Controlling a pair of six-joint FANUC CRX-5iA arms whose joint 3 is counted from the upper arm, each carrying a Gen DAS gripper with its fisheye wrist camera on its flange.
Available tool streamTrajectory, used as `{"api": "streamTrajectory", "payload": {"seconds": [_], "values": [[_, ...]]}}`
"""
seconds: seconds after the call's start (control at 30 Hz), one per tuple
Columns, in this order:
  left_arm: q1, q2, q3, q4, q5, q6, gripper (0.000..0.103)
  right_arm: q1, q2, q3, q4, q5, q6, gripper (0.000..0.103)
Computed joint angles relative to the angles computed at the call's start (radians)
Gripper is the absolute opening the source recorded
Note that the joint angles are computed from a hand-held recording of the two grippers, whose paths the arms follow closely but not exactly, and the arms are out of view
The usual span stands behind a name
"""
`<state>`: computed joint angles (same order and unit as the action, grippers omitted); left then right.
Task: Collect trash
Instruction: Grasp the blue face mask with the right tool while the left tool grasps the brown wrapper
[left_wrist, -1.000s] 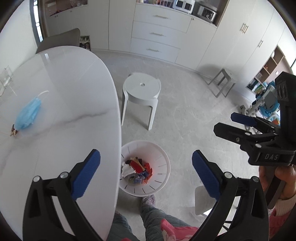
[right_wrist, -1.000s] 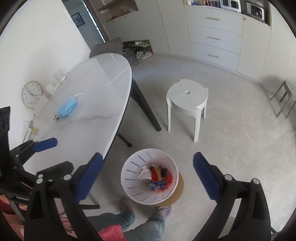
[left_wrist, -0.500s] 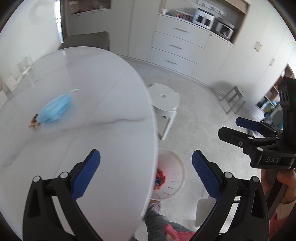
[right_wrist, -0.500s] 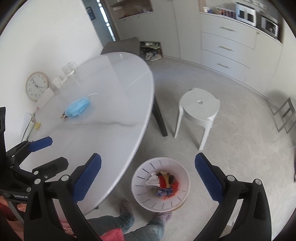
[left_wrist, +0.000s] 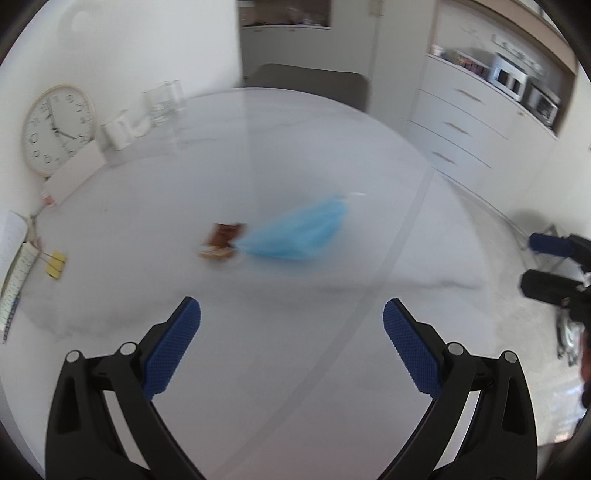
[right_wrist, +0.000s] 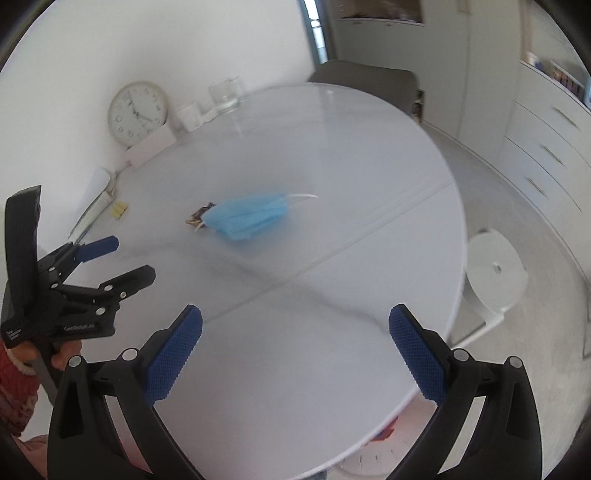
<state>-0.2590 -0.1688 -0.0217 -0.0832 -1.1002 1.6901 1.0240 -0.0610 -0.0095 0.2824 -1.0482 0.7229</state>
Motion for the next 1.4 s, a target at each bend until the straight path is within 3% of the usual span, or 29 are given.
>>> {"api": "streamTrajectory", "payload": {"seconds": [0.2,0.4,0.6,0.73,0.8,0.97,1.07,1.27,1.4], "values": [[0.129,0.028,-0.057,0.072,0.082,-0.135,0.095,-0.063,0.18,0.2,-0.106,-0.008,0.166,0.1],[0.225,0.073,-0.078,0.193,0.104,-0.329,0.095,-0.108,0.379,0.459,-0.233,-0.085,0.553,0.1],[0.26,0.107,-0.066,0.229,0.102,-0.463,0.095,-0.127,0.61,0.775,-0.306,-0.286,0.987,0.1],[0.277,0.132,-0.059,0.248,0.097,-0.485,0.095,-0.117,0.708,0.889,-0.293,-0.368,1.127,0.1],[0.287,0.149,-0.055,0.262,0.099,-0.478,0.095,-0.115,0.754,0.942,-0.288,-0.408,1.153,0.093],[0.301,0.192,-0.045,0.291,0.109,-0.433,0.095,-0.133,0.843,1.071,-0.308,-0.546,1.157,0.036],[0.298,0.213,-0.035,0.284,0.12,-0.401,0.095,-0.154,0.82,1.053,-0.338,-0.561,1.104,0.019],[0.267,0.274,0.012,0.238,0.114,-0.328,0.089,-0.216,0.654,0.858,-0.433,-0.439,0.9,0.017],[0.251,0.315,0.04,0.253,0.101,-0.285,0.089,-0.223,0.532,0.693,-0.429,-0.335,0.803,0.017]]}}
